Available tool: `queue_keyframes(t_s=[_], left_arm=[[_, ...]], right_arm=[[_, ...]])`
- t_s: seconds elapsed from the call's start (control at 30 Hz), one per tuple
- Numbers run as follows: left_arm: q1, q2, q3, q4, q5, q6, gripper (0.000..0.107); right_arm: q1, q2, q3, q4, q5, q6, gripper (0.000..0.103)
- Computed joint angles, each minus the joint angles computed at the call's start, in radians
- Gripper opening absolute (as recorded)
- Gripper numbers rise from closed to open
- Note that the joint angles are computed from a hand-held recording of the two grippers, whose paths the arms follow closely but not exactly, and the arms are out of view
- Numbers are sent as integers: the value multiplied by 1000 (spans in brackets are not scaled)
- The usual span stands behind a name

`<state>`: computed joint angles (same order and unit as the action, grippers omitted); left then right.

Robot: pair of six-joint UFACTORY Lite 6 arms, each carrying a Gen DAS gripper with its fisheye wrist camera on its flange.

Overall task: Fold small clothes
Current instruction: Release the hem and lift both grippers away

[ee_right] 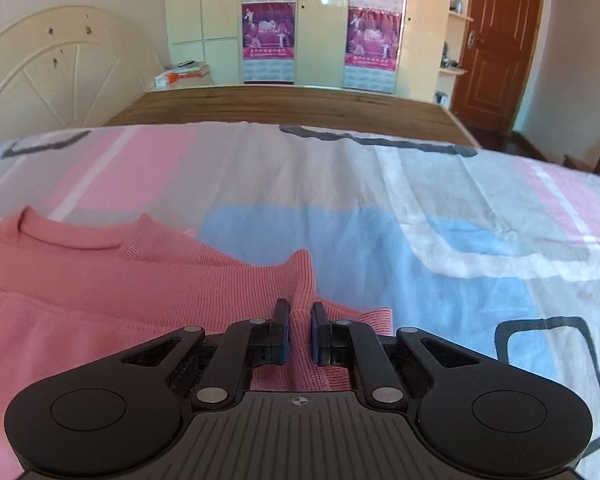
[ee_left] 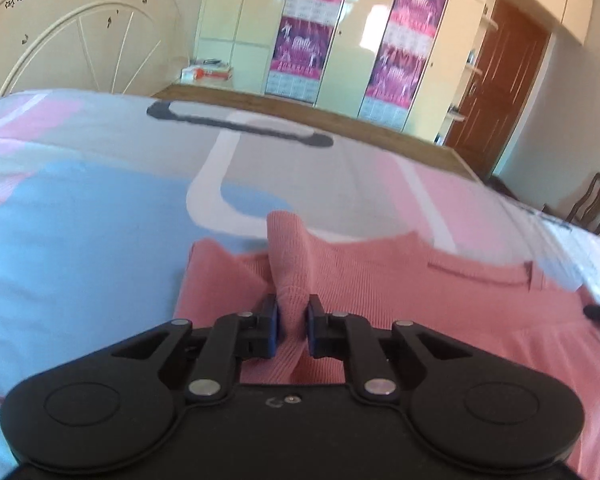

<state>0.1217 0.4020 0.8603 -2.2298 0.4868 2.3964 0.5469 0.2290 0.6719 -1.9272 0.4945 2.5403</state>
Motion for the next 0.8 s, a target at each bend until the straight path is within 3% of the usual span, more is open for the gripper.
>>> queue_keyframes(t_s=[0.1,0.13,0.2,0.33,0.43,0.5,0.57,0.8], left_arm=[[-2,-30,-6,51,-57,-35,26],[6,-47,-16,93,-66,-67,29],[56,-82,-51,202,-55,-139,52],[141,-193,-171,367,-15,-211,53],[171,-267,-244,403,-21,-205,47],[172,-309,-295,332,-41,-107,29],[178,-335,-331,257,-50,-19,18],[174,-378,-370,197,-72,73,14]], right_arm=[[18,-32,-4,71,18,-43,18],[39,-67,-33,109,41,-54,26],[76,-127,-78,163,76,-66,38],[192,-222,-144,305,129,-120,42],[294,-319,-202,431,174,-143,43],[383,-355,-225,510,221,-138,42],[492,-363,-234,597,286,-140,42],[753,-175,-195,774,385,-171,42]])
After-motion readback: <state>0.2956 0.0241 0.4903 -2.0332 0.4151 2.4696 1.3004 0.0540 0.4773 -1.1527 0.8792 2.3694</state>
